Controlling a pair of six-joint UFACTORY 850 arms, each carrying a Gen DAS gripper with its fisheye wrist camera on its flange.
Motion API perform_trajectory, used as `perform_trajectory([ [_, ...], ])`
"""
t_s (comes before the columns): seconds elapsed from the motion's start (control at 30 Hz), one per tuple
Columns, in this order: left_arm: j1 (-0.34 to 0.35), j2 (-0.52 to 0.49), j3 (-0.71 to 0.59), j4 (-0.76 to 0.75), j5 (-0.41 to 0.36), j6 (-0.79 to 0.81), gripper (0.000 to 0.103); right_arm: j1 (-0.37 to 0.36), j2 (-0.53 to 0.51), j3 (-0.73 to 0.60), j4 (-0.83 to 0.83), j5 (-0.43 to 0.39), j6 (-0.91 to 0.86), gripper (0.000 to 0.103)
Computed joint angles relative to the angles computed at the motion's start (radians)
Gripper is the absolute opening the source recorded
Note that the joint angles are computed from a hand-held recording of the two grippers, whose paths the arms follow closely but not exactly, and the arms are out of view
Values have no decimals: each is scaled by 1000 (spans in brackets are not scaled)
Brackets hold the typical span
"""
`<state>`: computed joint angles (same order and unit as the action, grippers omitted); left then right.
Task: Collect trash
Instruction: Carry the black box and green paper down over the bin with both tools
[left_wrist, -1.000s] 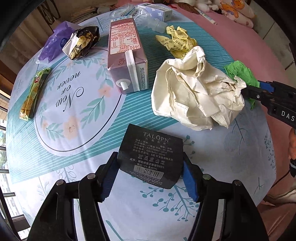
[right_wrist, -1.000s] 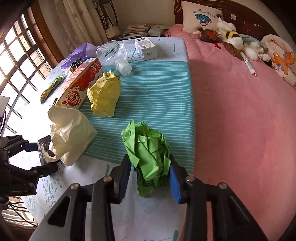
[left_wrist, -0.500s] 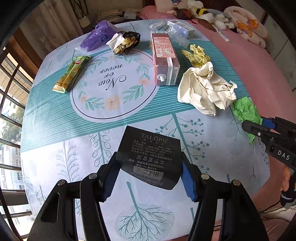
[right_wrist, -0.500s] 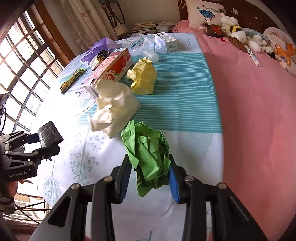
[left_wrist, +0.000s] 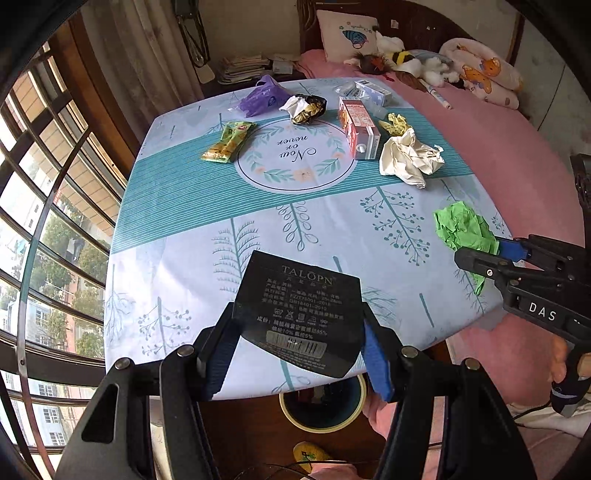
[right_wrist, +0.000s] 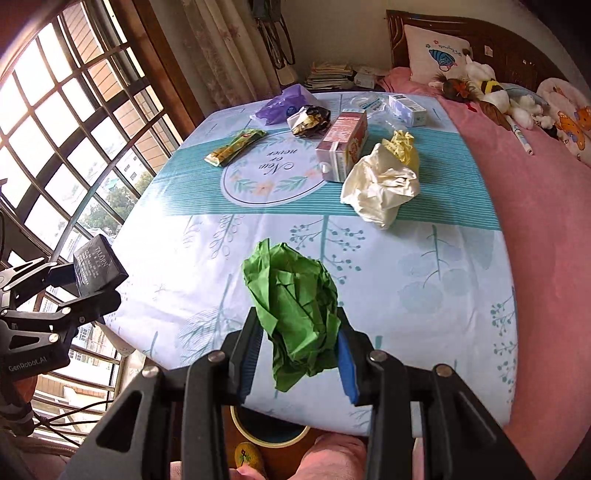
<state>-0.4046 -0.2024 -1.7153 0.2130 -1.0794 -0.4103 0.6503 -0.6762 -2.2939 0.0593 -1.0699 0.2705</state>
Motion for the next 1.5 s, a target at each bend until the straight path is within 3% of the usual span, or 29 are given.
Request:
perform_trajectory([
  [0.33, 28, 283, 303, -21, 77, -30, 60, 180, 173, 249, -112, 53, 192, 37],
  [0.7, 42, 425, 455, -84, 70, -39, 60, 293, 286, 420, -157, 50, 352, 37],
  [1.13, -21, 425, 479, -70, 39, -180, 60, 270, 324, 481, -85, 23, 283, 37],
  [1.5, -97, 360, 591, -103, 63, -313, 61, 202, 338, 674, 124, 87, 154, 37],
])
